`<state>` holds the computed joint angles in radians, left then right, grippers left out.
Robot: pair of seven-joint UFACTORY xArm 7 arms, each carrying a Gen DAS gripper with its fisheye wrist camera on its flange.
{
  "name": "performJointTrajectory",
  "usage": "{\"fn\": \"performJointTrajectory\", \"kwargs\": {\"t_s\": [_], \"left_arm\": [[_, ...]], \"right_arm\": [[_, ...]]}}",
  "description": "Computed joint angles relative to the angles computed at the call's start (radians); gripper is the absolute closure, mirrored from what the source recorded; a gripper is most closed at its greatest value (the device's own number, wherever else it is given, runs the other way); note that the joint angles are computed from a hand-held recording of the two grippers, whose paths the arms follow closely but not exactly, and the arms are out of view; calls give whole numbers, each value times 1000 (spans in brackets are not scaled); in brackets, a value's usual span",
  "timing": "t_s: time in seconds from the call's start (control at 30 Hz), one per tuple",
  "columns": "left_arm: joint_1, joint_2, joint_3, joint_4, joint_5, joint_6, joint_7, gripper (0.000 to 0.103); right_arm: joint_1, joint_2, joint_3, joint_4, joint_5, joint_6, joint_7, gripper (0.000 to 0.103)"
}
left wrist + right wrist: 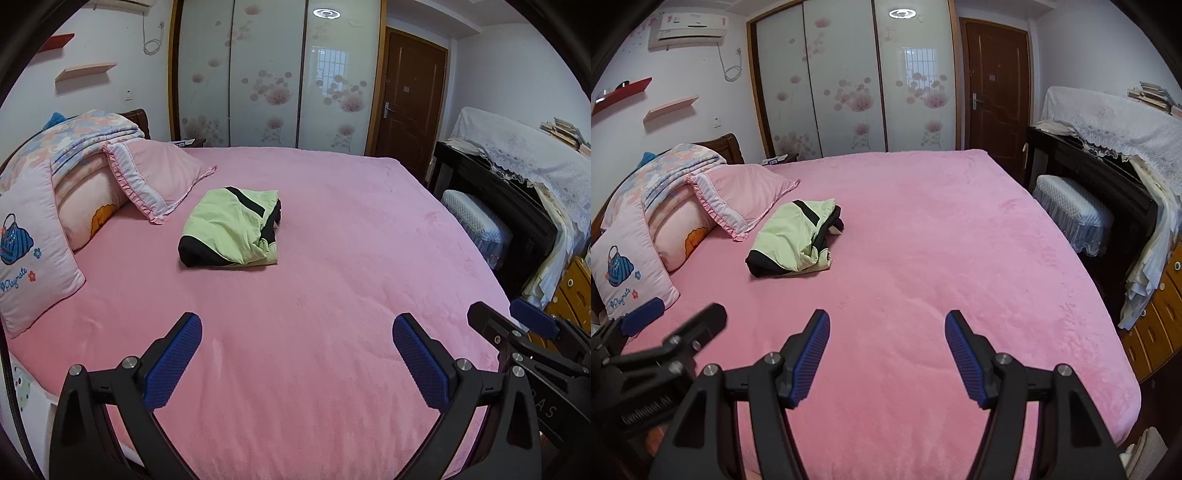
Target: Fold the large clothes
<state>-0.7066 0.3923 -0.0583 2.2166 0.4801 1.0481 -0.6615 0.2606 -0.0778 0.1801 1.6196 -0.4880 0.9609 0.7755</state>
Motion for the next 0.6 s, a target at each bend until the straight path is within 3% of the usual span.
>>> {"fn": "performJointTrajectory", "kwargs": {"t_s": [0.13,0.6], "left_arm": [[-9,-55,-7,-83,31,-12,-37,1],[21,-156,-78,-252,76,-23,-100,1]], "right_arm": [[2,-40,21,-42,-63,8,44,38],[-29,-138,61,-160,-42,10,70,38]]}}
